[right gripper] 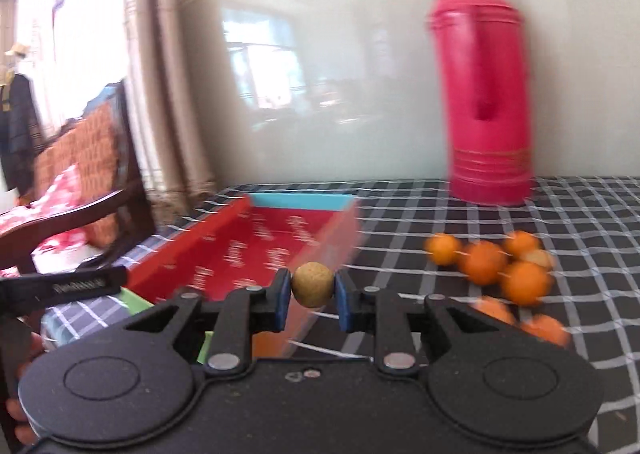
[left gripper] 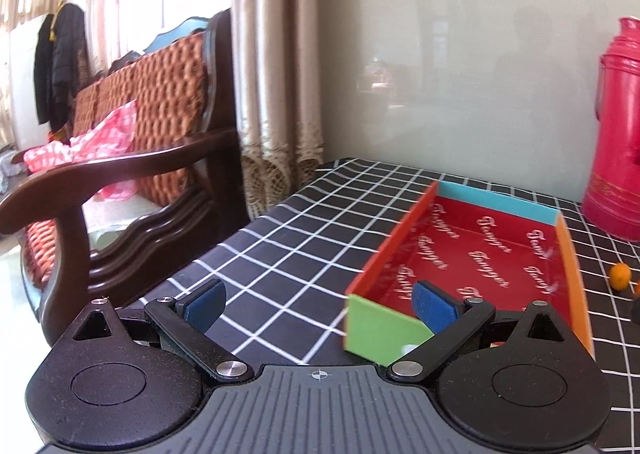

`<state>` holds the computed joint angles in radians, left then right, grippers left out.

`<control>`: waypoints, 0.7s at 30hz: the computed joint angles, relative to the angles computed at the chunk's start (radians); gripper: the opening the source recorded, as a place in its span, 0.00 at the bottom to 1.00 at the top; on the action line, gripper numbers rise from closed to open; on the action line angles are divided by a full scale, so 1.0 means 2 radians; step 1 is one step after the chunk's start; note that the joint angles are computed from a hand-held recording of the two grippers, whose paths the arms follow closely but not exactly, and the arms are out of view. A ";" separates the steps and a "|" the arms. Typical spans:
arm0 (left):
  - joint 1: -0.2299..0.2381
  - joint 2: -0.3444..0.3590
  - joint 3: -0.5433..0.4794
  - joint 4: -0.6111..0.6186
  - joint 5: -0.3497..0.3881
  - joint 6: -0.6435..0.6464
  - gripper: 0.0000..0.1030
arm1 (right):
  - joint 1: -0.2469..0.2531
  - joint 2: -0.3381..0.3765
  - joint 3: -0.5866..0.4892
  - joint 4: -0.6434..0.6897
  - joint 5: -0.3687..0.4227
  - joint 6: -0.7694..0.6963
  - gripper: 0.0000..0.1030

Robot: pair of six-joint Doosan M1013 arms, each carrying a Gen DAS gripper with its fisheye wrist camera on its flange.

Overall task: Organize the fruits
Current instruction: 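Carry the yellow-brown fruit with the right gripper into the red box and open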

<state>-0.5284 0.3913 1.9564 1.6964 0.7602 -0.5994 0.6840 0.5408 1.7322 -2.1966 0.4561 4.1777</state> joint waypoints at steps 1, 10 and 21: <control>0.002 -0.001 0.001 -0.003 0.000 -0.002 0.96 | -0.001 0.003 -0.007 -0.013 -0.011 0.001 0.15; 0.013 0.000 0.003 -0.021 0.000 -0.001 0.96 | -0.003 0.030 -0.064 0.130 -0.099 -0.178 0.18; 0.012 0.002 0.001 -0.030 0.003 0.012 0.96 | -0.004 0.025 -0.054 0.097 -0.078 -0.122 0.30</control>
<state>-0.5038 0.3961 1.9575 1.6367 0.7664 -0.5758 0.6754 0.5903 1.6244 -2.0026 0.3008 3.9327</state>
